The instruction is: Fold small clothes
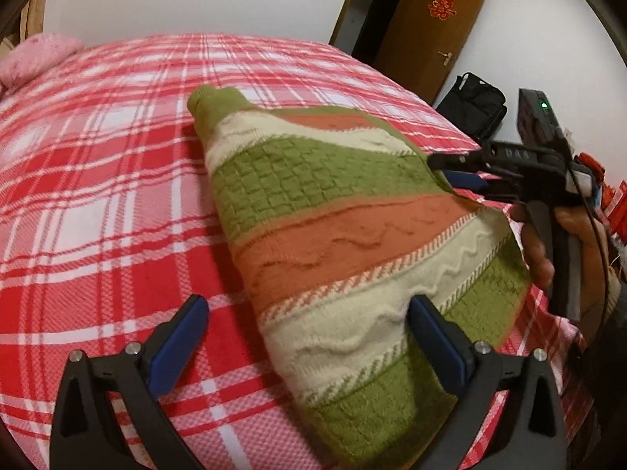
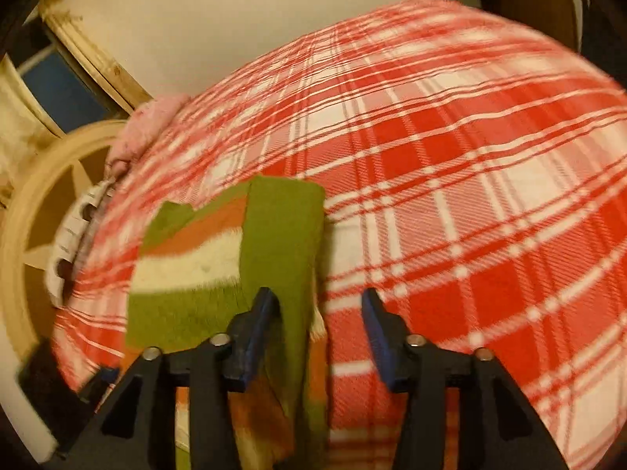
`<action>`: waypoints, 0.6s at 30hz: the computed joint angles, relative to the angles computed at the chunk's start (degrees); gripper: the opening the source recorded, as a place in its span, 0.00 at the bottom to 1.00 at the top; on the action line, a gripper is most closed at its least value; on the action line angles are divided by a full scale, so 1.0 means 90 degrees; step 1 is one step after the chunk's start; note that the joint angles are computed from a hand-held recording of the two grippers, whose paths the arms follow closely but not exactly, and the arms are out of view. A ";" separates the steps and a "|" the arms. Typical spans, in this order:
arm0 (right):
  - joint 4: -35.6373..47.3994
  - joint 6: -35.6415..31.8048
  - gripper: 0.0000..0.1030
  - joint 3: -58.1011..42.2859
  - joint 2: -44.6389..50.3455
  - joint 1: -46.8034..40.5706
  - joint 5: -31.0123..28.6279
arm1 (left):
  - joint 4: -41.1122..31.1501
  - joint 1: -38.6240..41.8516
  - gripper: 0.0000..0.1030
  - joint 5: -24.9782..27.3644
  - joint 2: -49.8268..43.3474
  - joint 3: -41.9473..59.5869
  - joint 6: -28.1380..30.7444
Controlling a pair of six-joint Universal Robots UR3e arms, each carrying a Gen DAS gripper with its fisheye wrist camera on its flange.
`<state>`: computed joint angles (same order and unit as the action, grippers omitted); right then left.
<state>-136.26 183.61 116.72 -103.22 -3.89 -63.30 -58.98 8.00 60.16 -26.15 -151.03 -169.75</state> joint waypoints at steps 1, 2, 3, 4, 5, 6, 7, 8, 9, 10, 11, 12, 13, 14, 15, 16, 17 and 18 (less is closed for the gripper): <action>-0.0043 -0.0012 0.50 -0.0106 0.0190 0.0000 0.0087 | -0.0331 0.0194 1.00 -0.0167 0.0104 0.0042 0.0177; -0.0090 -0.0018 0.50 -0.0252 0.0426 0.0046 0.0125 | -0.0756 0.0404 1.00 -0.0322 0.0299 0.0101 0.0376; -0.0113 -0.0049 0.50 -0.0378 0.0630 0.0071 0.0212 | -0.1120 0.0603 1.00 -0.0474 0.0495 0.0126 0.0560; -0.0155 -0.0095 0.50 -0.0460 0.0812 0.0066 0.0378 | -0.1308 0.0712 1.00 -0.0558 0.0597 0.0144 0.0672; -0.0221 -0.0108 0.50 -0.0526 0.0955 0.0084 0.0441 | -0.1311 0.0685 1.00 -0.0550 0.0611 0.0151 0.0651; -0.0336 -0.0084 0.50 -0.0566 0.1073 0.0107 0.0429 | -0.1266 0.0651 1.00 -0.0530 0.0620 0.0131 0.0616; -0.0480 -0.0033 0.50 -0.0617 0.1238 0.0102 0.0471 | -0.1138 0.0591 1.00 -0.0489 0.0560 0.0105 0.0564; -0.0511 -0.0018 0.50 -0.0641 0.1336 0.0081 0.0542 | -0.1033 0.0528 1.00 -0.0448 0.0502 0.0091 0.0513; -0.0522 -0.0003 0.50 -0.0685 0.1462 0.0054 0.0602 | -0.1006 0.0500 1.00 -0.0429 0.0496 0.0084 0.0494; -0.0614 0.0022 0.50 -0.0685 0.1595 -0.0002 0.0710 | -0.1021 0.0498 1.00 -0.0427 0.0504 0.0083 0.0505; -0.0726 0.0030 0.50 -0.0634 0.1654 -0.0074 0.0851 | -0.1024 0.0492 1.00 -0.0429 0.0494 0.0084 0.0516; -0.0784 0.0040 0.50 -0.0601 0.1699 -0.0146 0.0981 | -0.0859 0.0418 1.00 -0.0383 0.0378 0.0062 0.0453; -0.0870 0.0066 0.50 -0.0587 0.1791 -0.0193 0.1115 | -0.0431 0.0233 1.00 -0.0267 0.0085 0.0017 0.0287; -0.0931 0.0042 0.50 -0.0589 0.1860 -0.0207 0.1181 | -0.0242 0.0121 1.00 -0.0193 -0.0042 0.0003 0.0203; -0.1015 0.0007 0.50 -0.0587 0.1929 -0.0225 0.1242 | -0.0155 0.0078 1.00 -0.0167 -0.0120 0.0002 0.0177; -0.1043 -0.0031 0.50 -0.0563 0.1937 -0.0272 0.1304 | -0.0170 0.0112 1.00 -0.0201 -0.0136 0.0007 0.0210; -0.1017 -0.0049 0.50 -0.0548 0.1938 -0.0335 0.1418 | -0.0181 0.0151 1.00 -0.0239 -0.0149 0.0004 0.0245; -0.0908 -0.0137 0.50 -0.0537 0.1918 -0.0413 0.1546 | -0.0317 0.0220 1.00 -0.0292 -0.0056 0.0008 0.0309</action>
